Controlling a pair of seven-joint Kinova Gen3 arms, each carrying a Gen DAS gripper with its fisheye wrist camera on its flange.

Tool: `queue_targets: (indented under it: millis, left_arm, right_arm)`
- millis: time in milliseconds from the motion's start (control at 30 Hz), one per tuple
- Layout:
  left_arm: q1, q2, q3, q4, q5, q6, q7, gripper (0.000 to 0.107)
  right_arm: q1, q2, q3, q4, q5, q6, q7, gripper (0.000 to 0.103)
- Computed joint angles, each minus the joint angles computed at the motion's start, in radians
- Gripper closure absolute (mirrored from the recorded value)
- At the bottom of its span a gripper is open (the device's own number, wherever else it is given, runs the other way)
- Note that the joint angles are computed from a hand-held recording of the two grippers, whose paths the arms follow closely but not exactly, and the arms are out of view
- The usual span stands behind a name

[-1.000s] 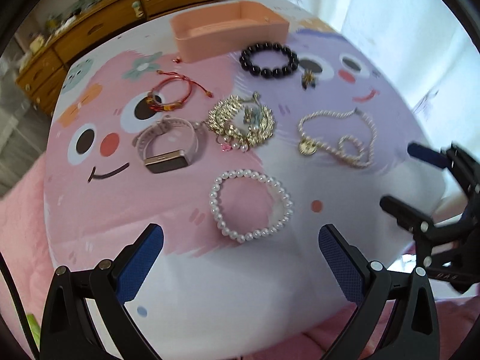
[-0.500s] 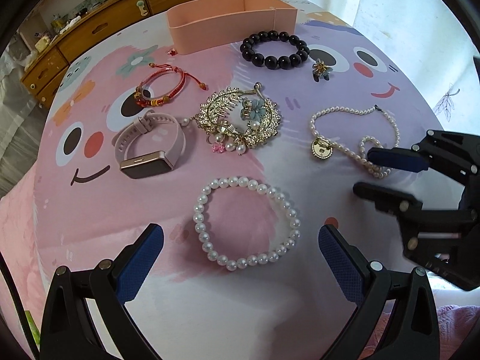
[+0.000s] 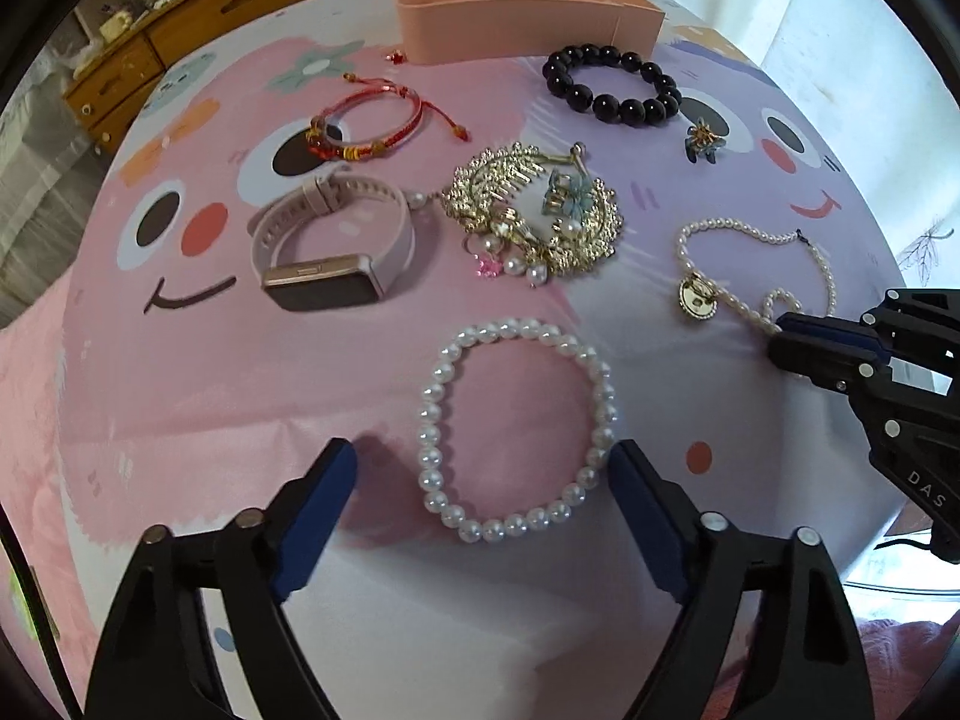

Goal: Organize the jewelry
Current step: 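Close the left tool on the white pearl bracelet while the right tool grasps the pearl necklace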

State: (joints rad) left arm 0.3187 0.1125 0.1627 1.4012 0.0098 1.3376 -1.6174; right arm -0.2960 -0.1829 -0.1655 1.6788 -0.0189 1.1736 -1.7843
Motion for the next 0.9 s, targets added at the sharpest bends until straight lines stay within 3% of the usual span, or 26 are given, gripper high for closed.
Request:
queue_targets:
  millis: [133,233,267,533,600,667,900]
  left_arm:
    - [0.002,-0.001,0.004,-0.007,0.007,-0.013,-0.017,0.048]
    - [0.004,-0.001,0.004,-0.015,0.012,-0.020,-0.019,0.078]
    - [0.004,0.004,0.004,-0.022,0.015,-0.018,-0.013,0.096]
    - [-0.045,0.038,-0.016,-0.073,0.116,0.028,-0.017,0.097]
    - [-0.051,0.029,-0.018,-0.066,0.129,0.023,-0.013,0.101]
    - [-0.049,0.029,-0.016,-0.073,0.126,0.029,0.001,0.106]
    - [-0.049,0.025,-0.017,-0.061,0.127,0.028,0.026,0.105]
  right_arm:
    - [-0.002,0.001,0.001,-0.003,0.000,0.006,0.011,0.098]
    - [0.000,0.002,0.004,-0.005,-0.009,0.008,0.006,0.098]
    - [0.001,0.004,0.007,-0.005,-0.012,0.007,0.006,0.098]
    - [0.011,0.014,0.025,-0.015,-0.048,0.018,0.014,0.098]
    - [0.014,0.014,0.029,-0.017,-0.058,0.022,0.015,0.098]
    - [0.017,0.014,0.031,-0.017,-0.063,0.026,0.015,0.098]
    - [0.023,0.005,0.035,-0.014,-0.087,0.043,0.017,0.098]
